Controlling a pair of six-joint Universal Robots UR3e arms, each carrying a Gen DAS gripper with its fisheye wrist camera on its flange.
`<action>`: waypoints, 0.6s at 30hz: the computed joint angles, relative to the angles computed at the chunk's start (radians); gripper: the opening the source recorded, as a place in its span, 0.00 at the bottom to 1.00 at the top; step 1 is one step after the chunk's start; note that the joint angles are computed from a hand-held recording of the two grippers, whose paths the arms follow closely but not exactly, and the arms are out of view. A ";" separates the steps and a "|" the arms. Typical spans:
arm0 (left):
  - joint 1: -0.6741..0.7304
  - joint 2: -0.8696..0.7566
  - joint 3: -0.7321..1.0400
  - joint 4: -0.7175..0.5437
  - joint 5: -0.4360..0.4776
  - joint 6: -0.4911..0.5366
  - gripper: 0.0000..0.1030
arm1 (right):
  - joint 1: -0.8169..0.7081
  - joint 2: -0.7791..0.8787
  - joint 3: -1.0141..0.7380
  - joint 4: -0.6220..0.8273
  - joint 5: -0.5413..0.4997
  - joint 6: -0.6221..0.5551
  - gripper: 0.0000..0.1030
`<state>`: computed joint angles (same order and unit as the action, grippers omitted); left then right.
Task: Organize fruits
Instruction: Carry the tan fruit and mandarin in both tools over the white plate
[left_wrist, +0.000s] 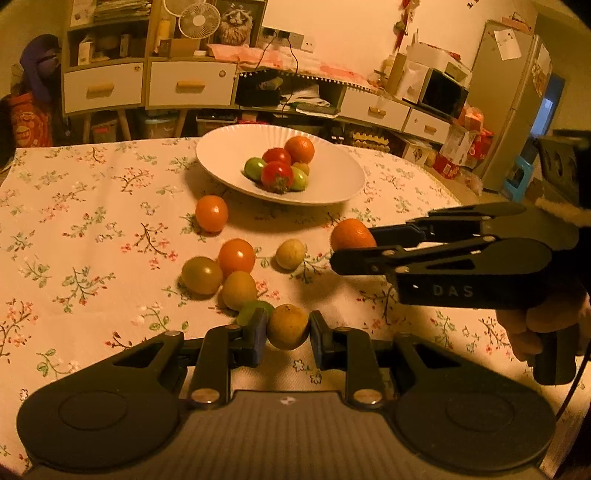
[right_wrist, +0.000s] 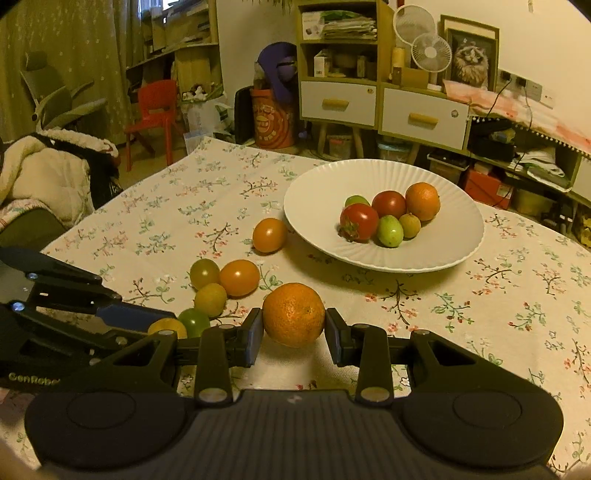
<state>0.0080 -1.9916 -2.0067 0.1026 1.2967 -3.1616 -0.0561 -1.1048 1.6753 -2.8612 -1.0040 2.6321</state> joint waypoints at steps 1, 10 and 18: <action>0.001 0.001 0.002 -0.001 0.000 -0.002 0.19 | -0.001 -0.005 0.000 0.002 0.000 0.001 0.32; -0.001 0.001 0.046 -0.018 0.008 -0.014 0.19 | -0.021 -0.029 -0.012 0.029 0.028 0.040 0.32; -0.011 -0.024 0.141 -0.057 0.032 -0.043 0.19 | -0.028 -0.015 -0.054 0.015 0.046 0.087 0.32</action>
<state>-0.0032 -2.0152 -1.8662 0.0455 1.3288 -3.2043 -0.0843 -1.1198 1.6213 -2.8467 -0.9584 2.7189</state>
